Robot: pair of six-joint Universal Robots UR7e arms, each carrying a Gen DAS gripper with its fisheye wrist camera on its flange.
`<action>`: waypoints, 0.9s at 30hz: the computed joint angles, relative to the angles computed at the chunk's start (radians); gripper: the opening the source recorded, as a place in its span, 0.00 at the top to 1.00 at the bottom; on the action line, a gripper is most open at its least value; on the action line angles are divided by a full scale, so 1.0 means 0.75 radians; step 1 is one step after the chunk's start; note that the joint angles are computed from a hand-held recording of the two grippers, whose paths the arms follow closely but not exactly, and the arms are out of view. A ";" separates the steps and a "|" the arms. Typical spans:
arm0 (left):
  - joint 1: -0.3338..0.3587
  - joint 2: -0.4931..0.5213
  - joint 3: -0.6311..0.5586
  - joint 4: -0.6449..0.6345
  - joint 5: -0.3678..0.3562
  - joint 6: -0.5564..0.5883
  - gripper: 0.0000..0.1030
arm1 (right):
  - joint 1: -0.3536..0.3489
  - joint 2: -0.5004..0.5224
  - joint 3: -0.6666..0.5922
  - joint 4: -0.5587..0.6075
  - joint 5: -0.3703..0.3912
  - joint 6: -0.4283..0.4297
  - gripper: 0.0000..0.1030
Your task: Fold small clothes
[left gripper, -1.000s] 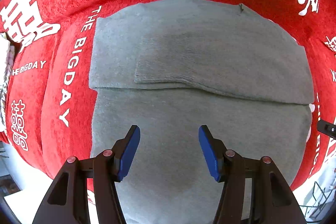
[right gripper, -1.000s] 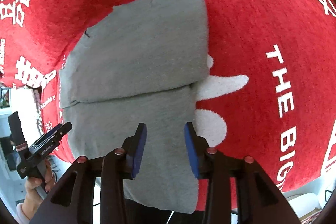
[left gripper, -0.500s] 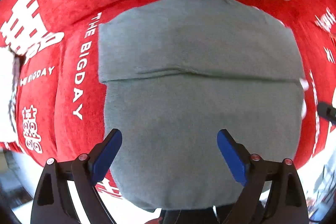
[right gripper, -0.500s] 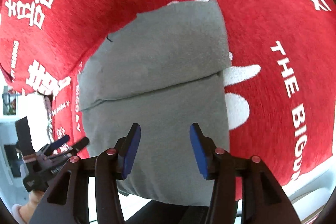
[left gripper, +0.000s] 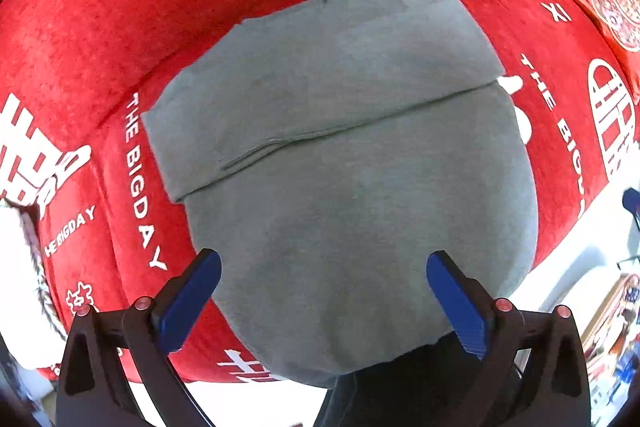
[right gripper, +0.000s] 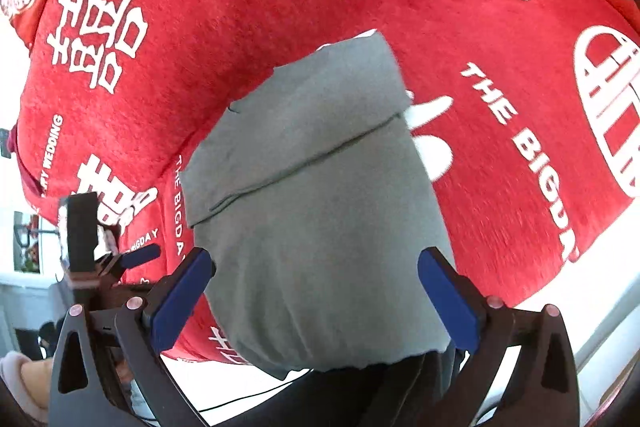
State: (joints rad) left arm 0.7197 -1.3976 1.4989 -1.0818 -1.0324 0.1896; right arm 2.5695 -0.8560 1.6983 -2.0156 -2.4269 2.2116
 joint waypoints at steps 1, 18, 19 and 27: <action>-0.002 0.005 -0.002 0.011 -0.005 0.006 0.00 | 0.016 0.007 -0.023 0.052 0.001 0.050 0.00; -0.095 -0.131 0.154 0.128 -0.173 0.051 0.00 | 0.176 0.030 -0.162 0.475 0.060 0.540 0.00; -0.099 -0.139 0.157 0.134 -0.181 0.056 0.00 | 0.182 0.032 -0.153 0.460 0.061 0.559 0.00; -0.062 -0.159 0.146 0.116 -0.183 0.087 0.00 | 0.158 0.020 -0.004 0.132 0.029 0.454 0.00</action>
State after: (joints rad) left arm 0.6734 -1.5167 1.6081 -0.9950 -1.1700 0.2551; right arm 2.6881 -0.8408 1.6954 -1.9166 -2.4054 2.5517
